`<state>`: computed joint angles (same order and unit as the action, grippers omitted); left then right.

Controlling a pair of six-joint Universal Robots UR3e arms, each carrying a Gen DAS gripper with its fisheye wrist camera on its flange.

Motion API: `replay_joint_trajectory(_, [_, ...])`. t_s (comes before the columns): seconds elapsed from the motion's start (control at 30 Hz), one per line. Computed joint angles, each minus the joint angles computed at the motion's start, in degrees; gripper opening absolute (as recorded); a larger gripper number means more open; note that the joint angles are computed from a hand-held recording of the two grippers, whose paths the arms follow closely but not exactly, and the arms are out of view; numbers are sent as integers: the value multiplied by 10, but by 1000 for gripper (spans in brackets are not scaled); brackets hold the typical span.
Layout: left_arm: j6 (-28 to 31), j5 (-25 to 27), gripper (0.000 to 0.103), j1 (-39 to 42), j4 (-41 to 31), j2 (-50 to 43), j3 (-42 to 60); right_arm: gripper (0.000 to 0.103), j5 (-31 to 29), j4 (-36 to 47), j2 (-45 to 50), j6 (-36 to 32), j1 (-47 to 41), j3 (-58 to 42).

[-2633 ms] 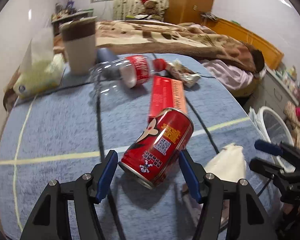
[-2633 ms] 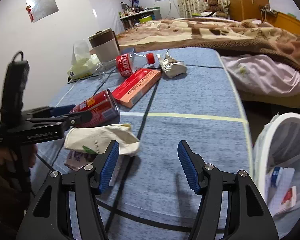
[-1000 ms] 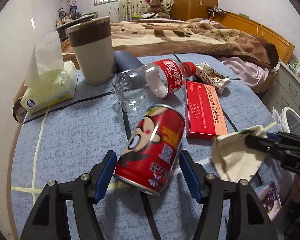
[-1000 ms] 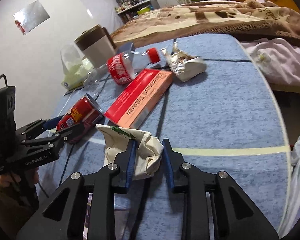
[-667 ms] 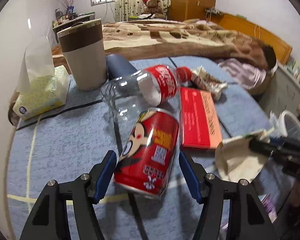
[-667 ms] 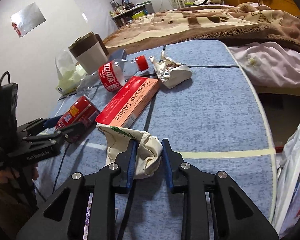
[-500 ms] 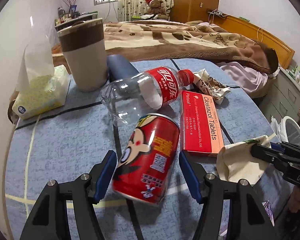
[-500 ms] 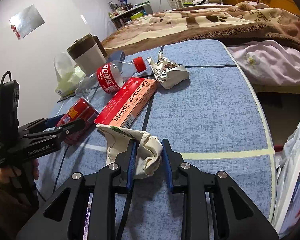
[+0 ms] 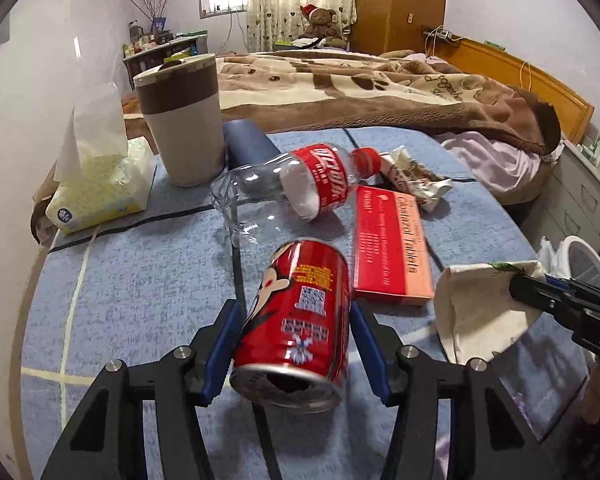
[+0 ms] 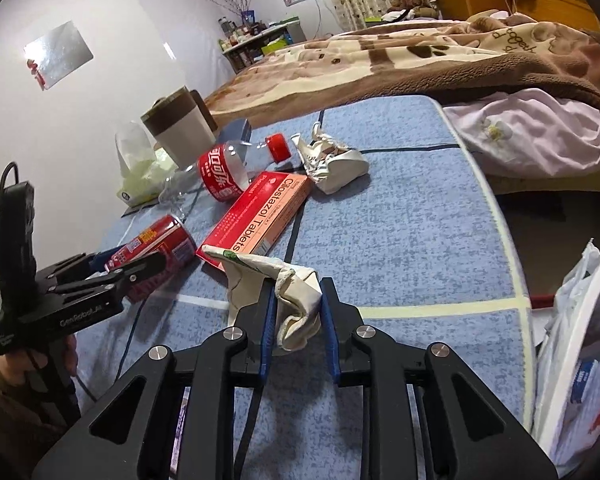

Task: Collect trash
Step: 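Carry the red can and cloth bag with both tools over the wastebasket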

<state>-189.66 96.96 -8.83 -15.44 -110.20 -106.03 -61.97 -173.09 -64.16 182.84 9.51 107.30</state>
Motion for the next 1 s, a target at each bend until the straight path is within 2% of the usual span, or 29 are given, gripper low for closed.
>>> replay_joint_trajectory(0.6, [-57, 75, 53, -106, -5, 72, -18, 22, 47, -65, -133, 6, -83, 153])
replay_joint_trajectory(1.0, [-71, 128, 53, -222, -44, 22, 109, 22, 108, -52, -280, -31, -205, 277])
